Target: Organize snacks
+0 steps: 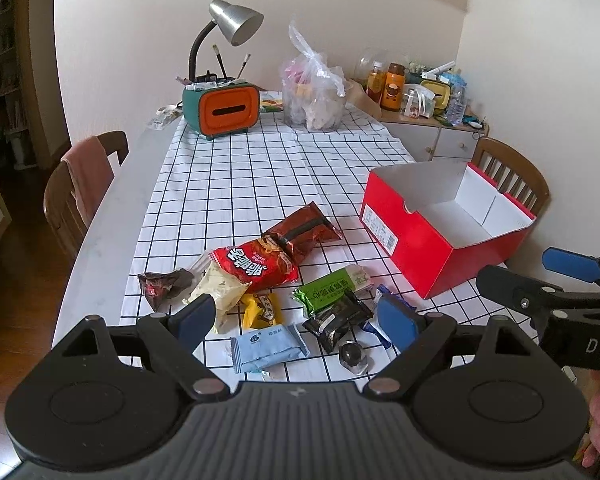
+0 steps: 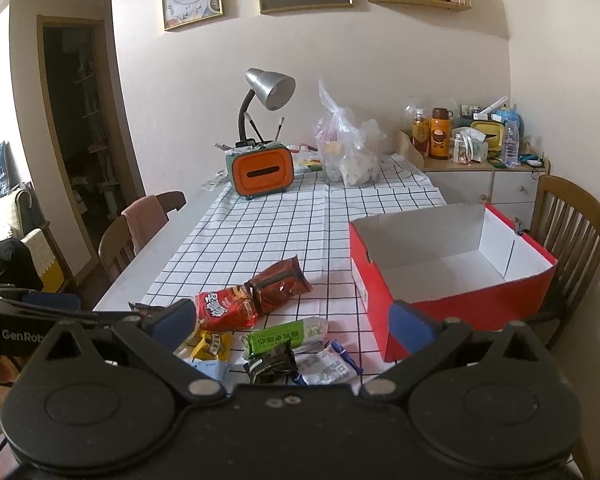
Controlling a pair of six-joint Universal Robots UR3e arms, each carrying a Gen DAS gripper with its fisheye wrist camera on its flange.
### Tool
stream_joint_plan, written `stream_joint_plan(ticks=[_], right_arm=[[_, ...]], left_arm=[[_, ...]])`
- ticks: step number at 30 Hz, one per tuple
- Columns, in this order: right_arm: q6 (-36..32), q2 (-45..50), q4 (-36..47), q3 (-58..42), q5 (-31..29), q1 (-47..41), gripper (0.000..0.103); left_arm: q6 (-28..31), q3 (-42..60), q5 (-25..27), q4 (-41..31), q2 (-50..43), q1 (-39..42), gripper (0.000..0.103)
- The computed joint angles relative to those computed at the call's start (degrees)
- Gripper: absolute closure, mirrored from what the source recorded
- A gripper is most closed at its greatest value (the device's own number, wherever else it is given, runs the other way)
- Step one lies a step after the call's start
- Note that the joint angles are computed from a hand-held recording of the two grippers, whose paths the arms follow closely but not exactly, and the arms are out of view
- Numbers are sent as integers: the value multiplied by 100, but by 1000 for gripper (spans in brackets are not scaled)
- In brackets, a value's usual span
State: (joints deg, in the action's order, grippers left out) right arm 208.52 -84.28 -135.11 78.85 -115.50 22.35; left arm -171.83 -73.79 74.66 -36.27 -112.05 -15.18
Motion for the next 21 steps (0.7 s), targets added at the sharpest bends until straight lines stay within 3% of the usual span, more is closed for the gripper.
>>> stream_joint_plan(ticks=[7, 15, 21], right_arm=[[-159, -73, -163, 99, 188, -25, 0], [255, -181, -79, 238, 242, -118, 0], [158, -94, -47, 148, 216, -48, 1]], left_arm=[[-6, -48, 11, 40, 36, -47, 14], [-1, -17, -22, 2, 25, -53, 14], [24, 4, -79, -47, 19, -30, 14]])
